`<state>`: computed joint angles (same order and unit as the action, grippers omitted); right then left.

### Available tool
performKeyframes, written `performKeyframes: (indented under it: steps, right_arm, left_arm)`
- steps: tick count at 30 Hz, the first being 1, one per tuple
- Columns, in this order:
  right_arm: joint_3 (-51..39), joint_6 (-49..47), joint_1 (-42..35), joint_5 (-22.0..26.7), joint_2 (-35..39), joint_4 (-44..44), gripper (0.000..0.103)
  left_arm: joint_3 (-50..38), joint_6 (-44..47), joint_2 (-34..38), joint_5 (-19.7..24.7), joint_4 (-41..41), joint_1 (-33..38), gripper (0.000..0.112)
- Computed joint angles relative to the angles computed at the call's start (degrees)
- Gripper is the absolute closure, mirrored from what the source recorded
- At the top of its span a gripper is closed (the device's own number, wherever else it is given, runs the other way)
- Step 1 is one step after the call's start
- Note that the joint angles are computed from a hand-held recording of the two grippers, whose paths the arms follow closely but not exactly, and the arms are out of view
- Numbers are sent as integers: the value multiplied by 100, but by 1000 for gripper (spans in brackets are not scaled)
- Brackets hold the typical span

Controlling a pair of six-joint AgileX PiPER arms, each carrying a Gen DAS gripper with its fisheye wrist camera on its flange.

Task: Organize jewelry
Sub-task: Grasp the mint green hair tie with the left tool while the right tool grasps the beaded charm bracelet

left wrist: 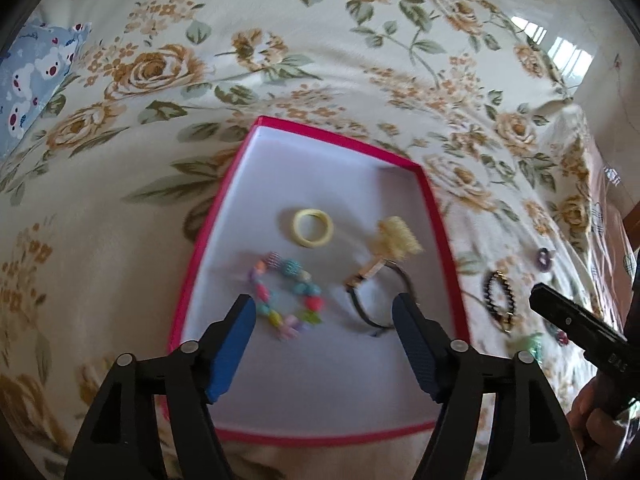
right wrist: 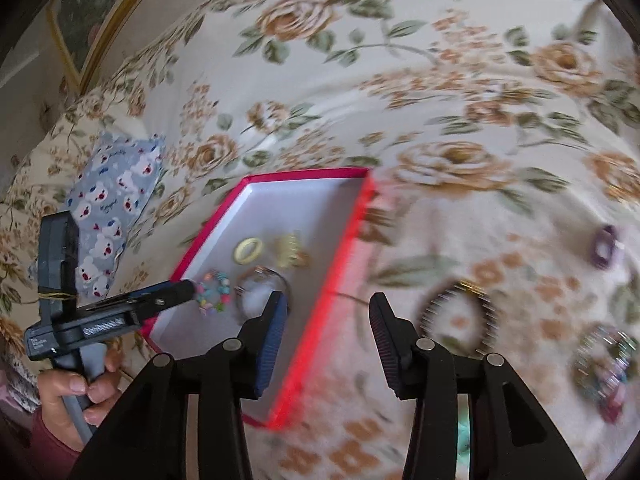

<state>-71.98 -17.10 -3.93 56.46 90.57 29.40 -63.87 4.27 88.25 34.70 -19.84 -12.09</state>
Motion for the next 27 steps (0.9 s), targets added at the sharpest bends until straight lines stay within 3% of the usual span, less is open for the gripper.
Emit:
performKeyframes:
  steps: [11,19,27]
  right_arm:
    - [597,-459,-1759,634,-1025,-266,52]
    - [512,-862,-2880,957,-1131,-264,52]
    - [299,-1051,-3395,1064,-1016,-292,52]
  left_arm:
    - [172,-301,-582,326,82,-635,37]
    - [-222,-694,-341,547,453,-1350,37]
    - [-819,-802,214,681,581,-1956,37]
